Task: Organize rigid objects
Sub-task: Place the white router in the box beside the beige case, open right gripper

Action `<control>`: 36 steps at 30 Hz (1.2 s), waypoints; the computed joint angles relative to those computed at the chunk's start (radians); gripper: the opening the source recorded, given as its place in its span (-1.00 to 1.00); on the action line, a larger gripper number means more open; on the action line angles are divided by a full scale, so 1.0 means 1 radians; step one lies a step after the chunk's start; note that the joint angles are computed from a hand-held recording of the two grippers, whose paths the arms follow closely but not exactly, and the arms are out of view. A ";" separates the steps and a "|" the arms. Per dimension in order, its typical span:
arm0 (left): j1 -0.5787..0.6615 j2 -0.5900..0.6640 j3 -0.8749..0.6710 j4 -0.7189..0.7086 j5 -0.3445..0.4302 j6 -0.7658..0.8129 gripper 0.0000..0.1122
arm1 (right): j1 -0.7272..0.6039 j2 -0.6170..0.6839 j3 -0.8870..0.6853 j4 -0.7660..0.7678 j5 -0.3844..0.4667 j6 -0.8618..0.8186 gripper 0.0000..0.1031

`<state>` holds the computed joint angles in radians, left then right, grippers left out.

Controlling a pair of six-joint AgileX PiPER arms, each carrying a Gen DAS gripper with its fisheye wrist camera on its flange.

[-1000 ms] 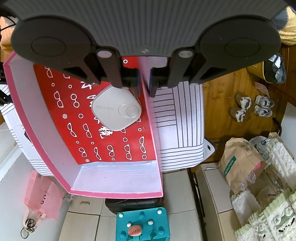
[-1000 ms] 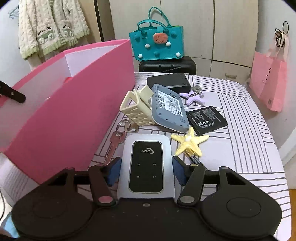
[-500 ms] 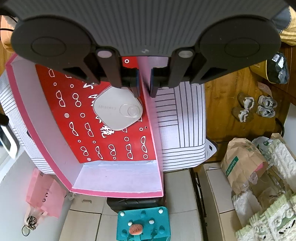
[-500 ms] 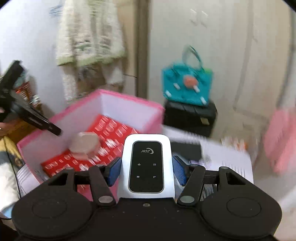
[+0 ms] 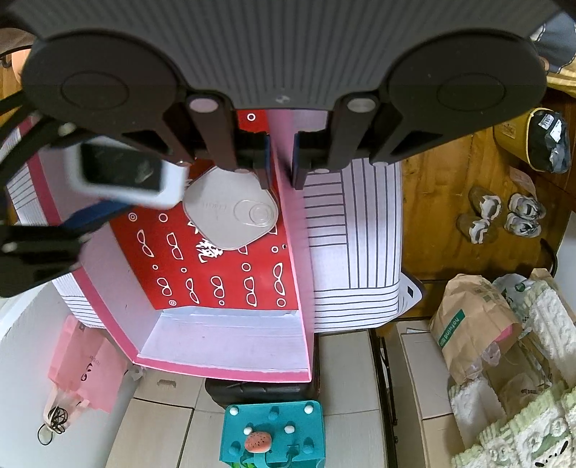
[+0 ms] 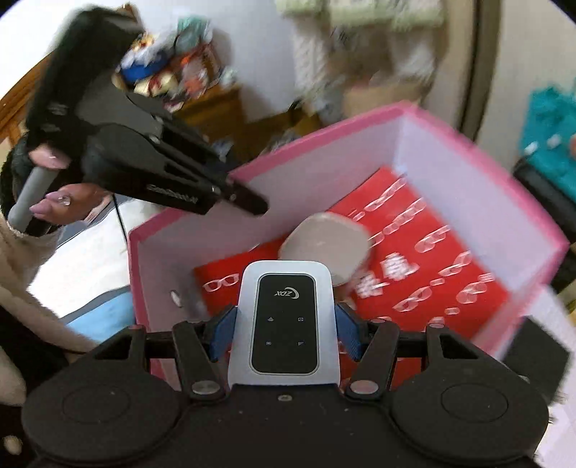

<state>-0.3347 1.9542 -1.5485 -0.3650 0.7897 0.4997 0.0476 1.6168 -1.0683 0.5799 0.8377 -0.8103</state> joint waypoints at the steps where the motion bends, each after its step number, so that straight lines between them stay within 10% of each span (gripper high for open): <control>1: 0.000 -0.001 0.002 -0.001 -0.002 -0.003 -0.82 | 0.012 0.043 -0.041 -0.024 0.030 0.006 0.25; 18: 0.009 -0.013 0.027 -0.032 -0.017 0.016 -0.82 | 0.194 0.277 -0.312 -0.224 0.095 0.023 0.25; 25: 0.008 -0.020 0.047 -0.042 -0.038 0.047 -0.81 | 0.053 0.023 -0.058 -0.013 -0.091 -0.040 0.26; 32: -0.002 -0.034 0.069 -0.027 -0.064 0.063 -0.81 | -0.273 -0.298 0.318 0.493 -0.223 -0.447 0.27; 36: -0.020 -0.050 0.087 0.018 -0.076 0.058 -0.81 | -0.427 -0.445 0.455 0.475 -0.259 -0.452 0.27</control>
<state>-0.3547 1.9042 -1.4618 -0.3472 0.7141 0.5579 -0.3790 1.1721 -0.6134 1.0545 0.5790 -1.2625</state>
